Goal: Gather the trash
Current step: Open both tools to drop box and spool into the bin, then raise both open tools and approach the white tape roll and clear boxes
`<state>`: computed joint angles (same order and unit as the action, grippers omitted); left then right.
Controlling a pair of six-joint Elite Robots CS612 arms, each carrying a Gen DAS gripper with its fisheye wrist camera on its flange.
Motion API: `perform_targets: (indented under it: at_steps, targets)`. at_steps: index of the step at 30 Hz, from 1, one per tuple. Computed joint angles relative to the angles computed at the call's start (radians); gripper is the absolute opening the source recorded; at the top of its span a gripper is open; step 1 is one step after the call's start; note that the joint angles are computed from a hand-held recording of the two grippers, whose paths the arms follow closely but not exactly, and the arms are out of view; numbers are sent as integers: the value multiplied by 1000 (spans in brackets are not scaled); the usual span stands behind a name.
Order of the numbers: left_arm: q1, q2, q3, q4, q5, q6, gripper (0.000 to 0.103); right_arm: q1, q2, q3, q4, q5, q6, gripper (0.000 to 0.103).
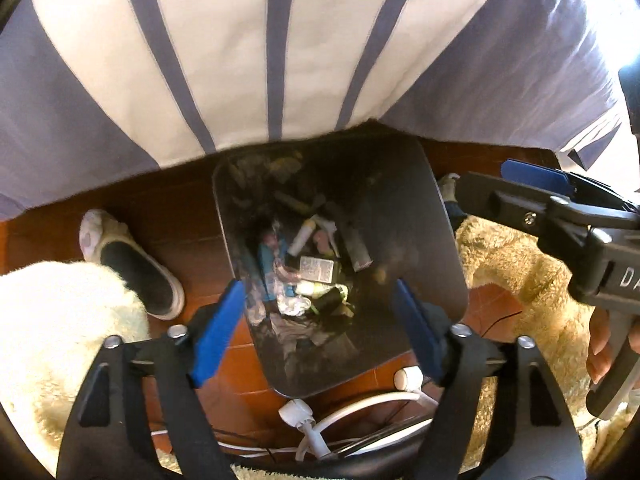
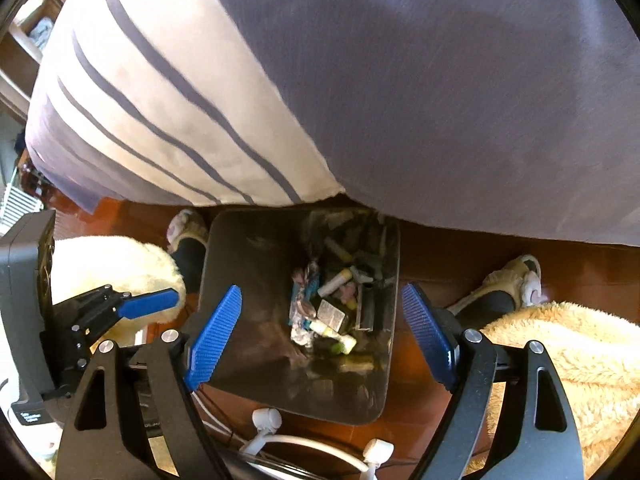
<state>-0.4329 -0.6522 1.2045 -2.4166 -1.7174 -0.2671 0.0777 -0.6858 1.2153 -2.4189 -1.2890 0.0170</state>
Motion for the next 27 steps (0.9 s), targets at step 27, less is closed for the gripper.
perform_targets:
  at_steps: [27]
  targets:
    - [14, -134, -2, -310, 213, 47, 93, -18, -85, 17, -559, -109, 9, 92]
